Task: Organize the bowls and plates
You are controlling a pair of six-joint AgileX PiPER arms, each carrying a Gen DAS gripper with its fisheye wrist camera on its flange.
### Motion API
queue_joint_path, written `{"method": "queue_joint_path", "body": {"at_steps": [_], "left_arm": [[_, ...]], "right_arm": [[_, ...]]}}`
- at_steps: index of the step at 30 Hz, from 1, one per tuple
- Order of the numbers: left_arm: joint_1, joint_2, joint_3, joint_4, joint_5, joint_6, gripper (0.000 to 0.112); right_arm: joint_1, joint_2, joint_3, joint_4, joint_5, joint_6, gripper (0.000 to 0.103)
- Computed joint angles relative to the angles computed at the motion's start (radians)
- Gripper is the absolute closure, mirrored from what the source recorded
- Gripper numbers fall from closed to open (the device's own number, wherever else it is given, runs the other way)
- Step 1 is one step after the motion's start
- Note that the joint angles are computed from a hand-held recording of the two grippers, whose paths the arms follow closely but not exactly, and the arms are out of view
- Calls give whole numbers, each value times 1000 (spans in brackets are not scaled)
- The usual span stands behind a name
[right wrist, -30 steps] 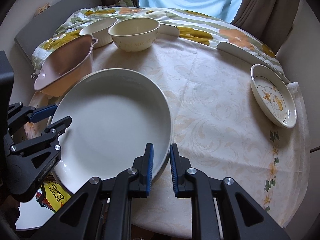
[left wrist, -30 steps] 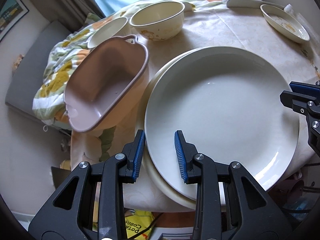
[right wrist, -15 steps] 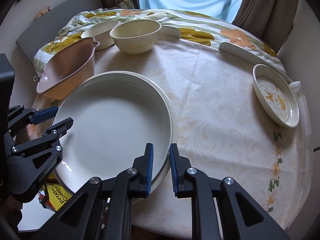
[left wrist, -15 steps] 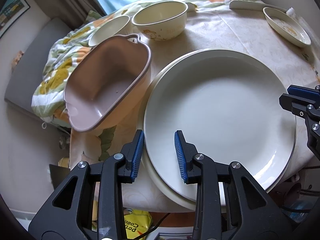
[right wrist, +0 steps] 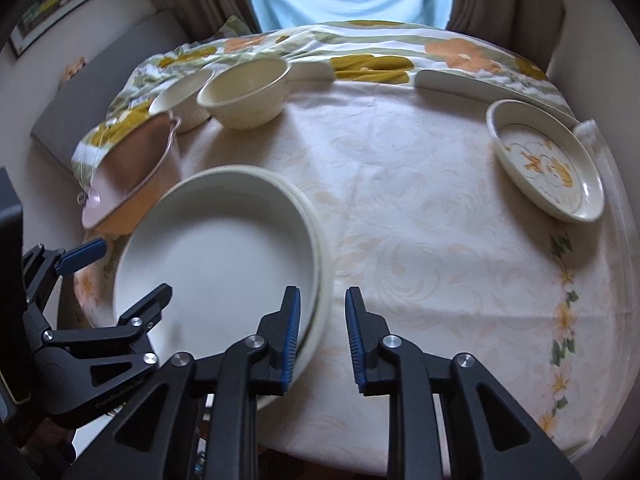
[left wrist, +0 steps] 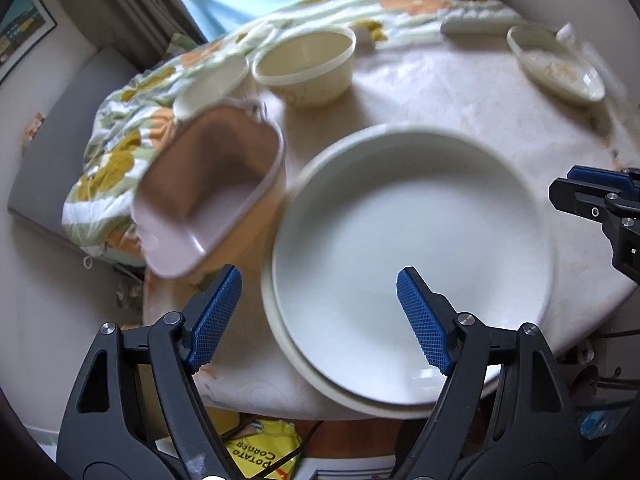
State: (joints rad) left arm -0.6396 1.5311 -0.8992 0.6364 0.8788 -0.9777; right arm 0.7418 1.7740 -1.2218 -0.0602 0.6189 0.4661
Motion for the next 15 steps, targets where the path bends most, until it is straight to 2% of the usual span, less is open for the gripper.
{"method": "queue_joint_path", "body": {"at_steps": [2,6,7,8,9,10,12,15], "left_arm": [[-9,-53,-52,-22,33,47,33],[21,-97,-195,-141,3,239,32],[38,-89,-245,-200,-19,319,29],[51,-77,-292,-248,-42,384,20],[60,-61,-330,-284,-61,433,11],[73,-39,-374,-344,-89,509,10],[104,25,-473,-487,-105,672,10],[120,170,-676,-630,-48,857,10]], "right_arm": [[-17,-57,15,-10,12,8,82],[-65,-196,43,-50,48,55,81],[-81,-231,47,-65,63,79,64],[-90,-261,52,-90,76,113,48],[-99,-294,62,-118,83,152,11],[-109,-331,78,-149,82,196,1],[-132,-382,96,-193,101,269,0],[-196,-420,91,-207,153,311,0]]}}
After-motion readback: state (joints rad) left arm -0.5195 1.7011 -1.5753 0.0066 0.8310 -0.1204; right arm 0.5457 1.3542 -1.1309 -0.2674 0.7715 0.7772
